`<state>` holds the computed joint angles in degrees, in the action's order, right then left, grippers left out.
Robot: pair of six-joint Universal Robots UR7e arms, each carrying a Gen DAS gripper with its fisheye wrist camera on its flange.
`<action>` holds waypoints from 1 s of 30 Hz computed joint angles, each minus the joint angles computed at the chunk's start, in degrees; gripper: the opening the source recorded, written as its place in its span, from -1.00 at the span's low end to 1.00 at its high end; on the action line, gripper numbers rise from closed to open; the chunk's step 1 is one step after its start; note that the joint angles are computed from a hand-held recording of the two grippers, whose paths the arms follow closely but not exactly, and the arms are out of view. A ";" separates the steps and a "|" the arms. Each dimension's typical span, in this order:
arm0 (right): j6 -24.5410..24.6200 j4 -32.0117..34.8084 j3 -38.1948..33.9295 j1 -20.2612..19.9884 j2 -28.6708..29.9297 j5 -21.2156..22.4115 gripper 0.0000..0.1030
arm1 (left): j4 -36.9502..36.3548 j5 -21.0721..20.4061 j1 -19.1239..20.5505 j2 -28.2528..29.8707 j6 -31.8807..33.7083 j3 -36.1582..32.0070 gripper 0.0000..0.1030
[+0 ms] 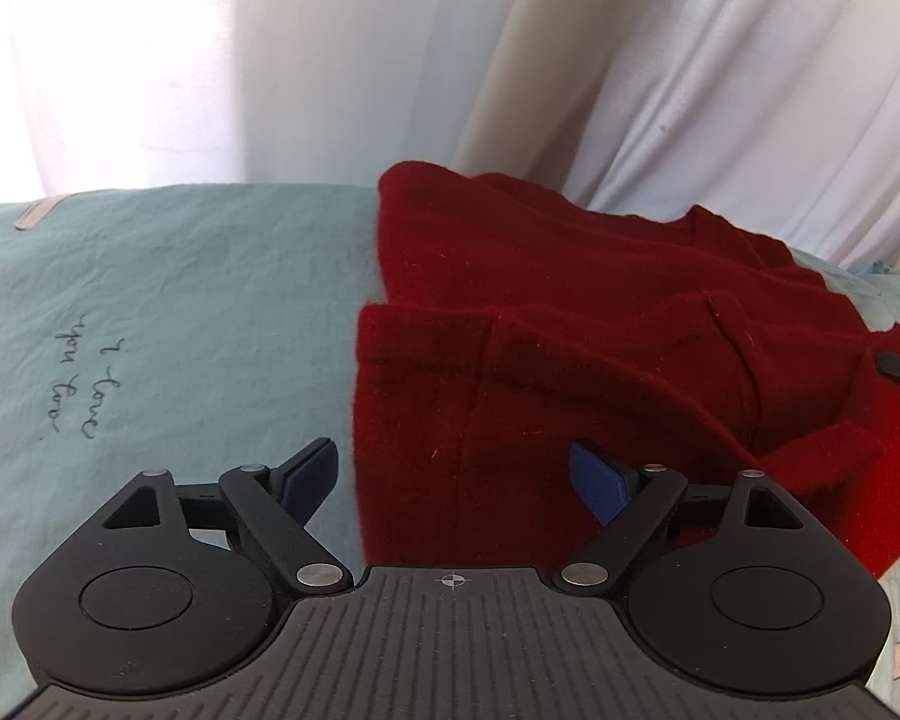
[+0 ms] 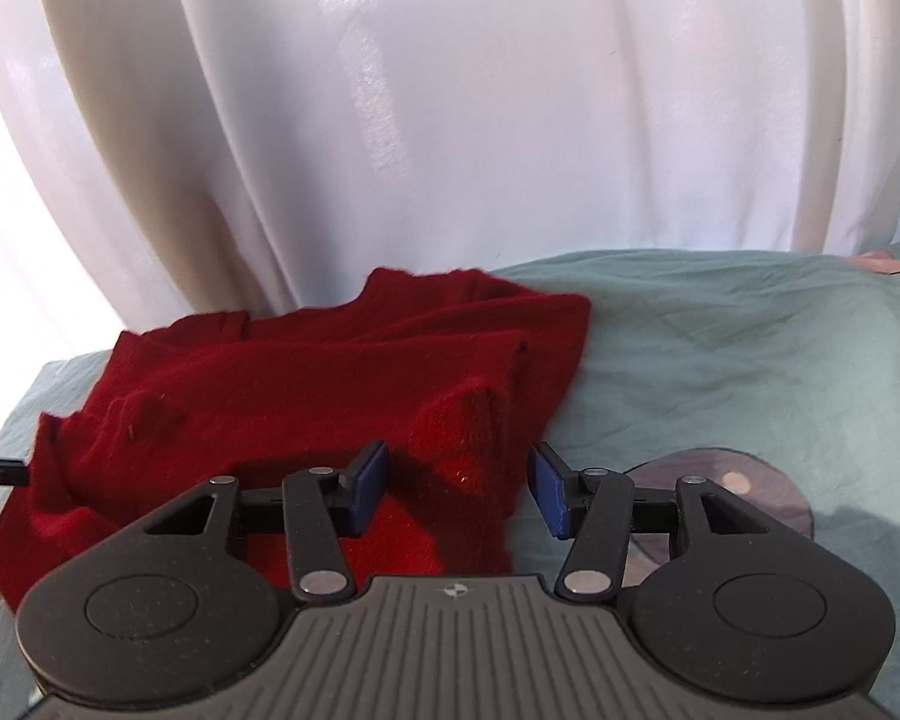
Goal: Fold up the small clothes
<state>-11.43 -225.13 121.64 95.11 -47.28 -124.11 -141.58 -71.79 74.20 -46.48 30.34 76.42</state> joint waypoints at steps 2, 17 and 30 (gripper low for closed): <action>-0.41 1.83 -0.34 -0.20 -0.05 0.63 -0.14 | 1.55 -0.38 0.03 1.21 -1.88 -1.33 0.67; -10.22 -5.61 -0.34 3.63 1.59 -1.21 -0.77 | -1.32 -4.05 0.03 -0.86 -2.76 0.44 -0.65; -6.40 1.27 -1.75 1.86 1.77 0.96 -0.75 | -3.48 3.02 -1.63 0.84 -5.11 0.57 -0.71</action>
<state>-17.82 -223.86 119.89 96.97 -45.50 -123.14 -145.06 -68.77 72.57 -45.63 25.23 76.99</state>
